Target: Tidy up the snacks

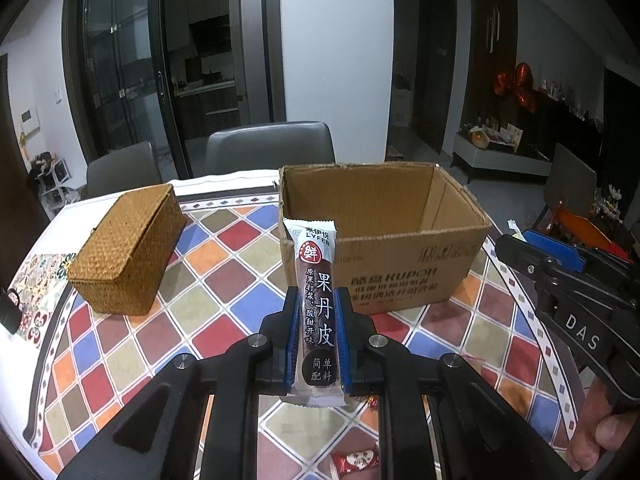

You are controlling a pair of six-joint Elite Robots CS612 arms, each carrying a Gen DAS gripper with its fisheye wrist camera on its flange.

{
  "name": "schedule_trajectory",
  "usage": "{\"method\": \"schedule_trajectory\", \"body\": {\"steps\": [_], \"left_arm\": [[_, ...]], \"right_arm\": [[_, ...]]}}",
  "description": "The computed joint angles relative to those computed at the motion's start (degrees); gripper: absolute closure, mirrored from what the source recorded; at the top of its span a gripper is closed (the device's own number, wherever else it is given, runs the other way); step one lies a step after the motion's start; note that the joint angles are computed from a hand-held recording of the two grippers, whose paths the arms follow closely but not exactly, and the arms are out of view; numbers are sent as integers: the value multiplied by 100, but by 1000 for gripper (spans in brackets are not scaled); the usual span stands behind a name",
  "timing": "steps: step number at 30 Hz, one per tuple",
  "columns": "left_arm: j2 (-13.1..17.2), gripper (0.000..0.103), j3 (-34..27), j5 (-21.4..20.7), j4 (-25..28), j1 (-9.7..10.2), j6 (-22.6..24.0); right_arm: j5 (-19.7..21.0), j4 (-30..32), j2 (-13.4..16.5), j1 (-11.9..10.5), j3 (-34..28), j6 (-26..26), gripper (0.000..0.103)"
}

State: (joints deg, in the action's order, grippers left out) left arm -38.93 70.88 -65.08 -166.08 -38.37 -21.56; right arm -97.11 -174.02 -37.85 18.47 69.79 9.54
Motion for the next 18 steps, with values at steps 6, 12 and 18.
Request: {"method": "schedule_trajectory", "body": {"steps": [6,12,18], "left_arm": [[93,85,-227,-13,94,38,26],[185,85,-433,-26,136,78,100],[292,85,-673,-34,201,104,221]], "right_arm": [[24,65,66,-30,-204,-54,74],[9,106,156,-58,-410,-99,74],[-3,163,260,-84,-632,-111,74]]}}
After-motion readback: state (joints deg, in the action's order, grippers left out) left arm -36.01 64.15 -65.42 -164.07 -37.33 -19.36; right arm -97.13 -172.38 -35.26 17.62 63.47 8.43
